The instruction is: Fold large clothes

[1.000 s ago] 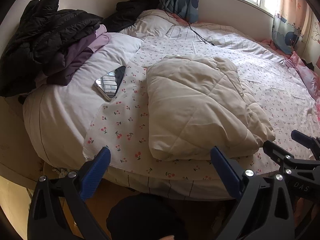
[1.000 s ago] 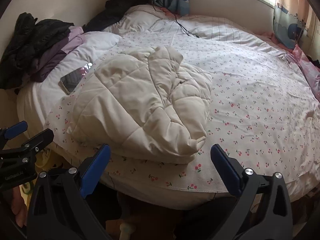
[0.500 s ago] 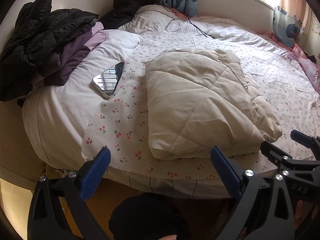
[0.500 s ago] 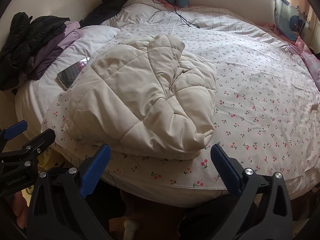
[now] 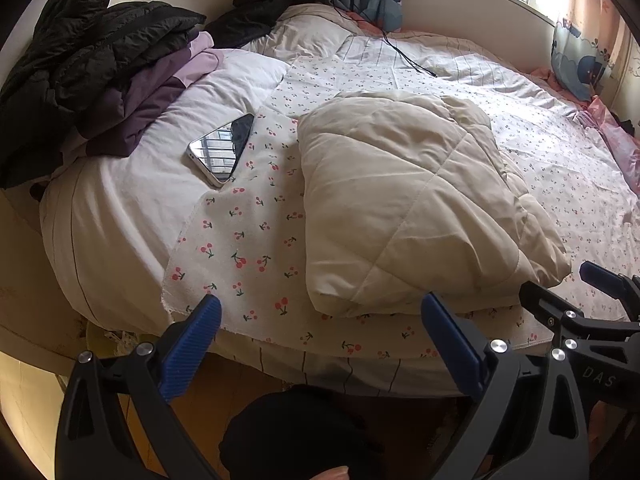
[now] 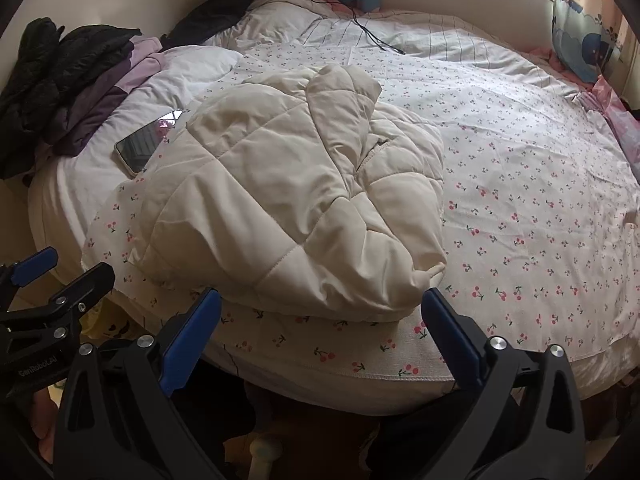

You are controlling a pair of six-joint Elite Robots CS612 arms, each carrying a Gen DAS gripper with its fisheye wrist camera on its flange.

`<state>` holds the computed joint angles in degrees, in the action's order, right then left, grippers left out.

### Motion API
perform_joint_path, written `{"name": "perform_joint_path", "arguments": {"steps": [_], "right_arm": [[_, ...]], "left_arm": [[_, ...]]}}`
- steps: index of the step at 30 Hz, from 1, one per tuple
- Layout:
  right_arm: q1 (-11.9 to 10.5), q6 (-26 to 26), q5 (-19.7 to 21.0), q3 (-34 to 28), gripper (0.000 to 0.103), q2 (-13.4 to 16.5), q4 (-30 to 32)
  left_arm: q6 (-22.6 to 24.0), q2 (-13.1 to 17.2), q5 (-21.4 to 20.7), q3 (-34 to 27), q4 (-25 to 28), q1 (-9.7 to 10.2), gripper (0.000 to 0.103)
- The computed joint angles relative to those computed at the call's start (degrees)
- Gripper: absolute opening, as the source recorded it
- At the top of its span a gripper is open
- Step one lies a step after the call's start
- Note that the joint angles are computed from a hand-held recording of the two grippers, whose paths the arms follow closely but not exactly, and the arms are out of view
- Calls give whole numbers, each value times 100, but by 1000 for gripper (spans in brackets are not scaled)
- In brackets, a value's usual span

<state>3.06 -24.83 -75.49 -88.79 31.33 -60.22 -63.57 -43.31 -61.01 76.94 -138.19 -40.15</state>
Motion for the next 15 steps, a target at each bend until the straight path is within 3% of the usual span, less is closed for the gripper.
{"name": "perform_joint_path", "arguments": {"steps": [15], "right_arm": [[30, 20, 63, -42, 97, 18, -107]], "left_arm": [[43, -21, 28, 34, 3, -19, 96]]}}
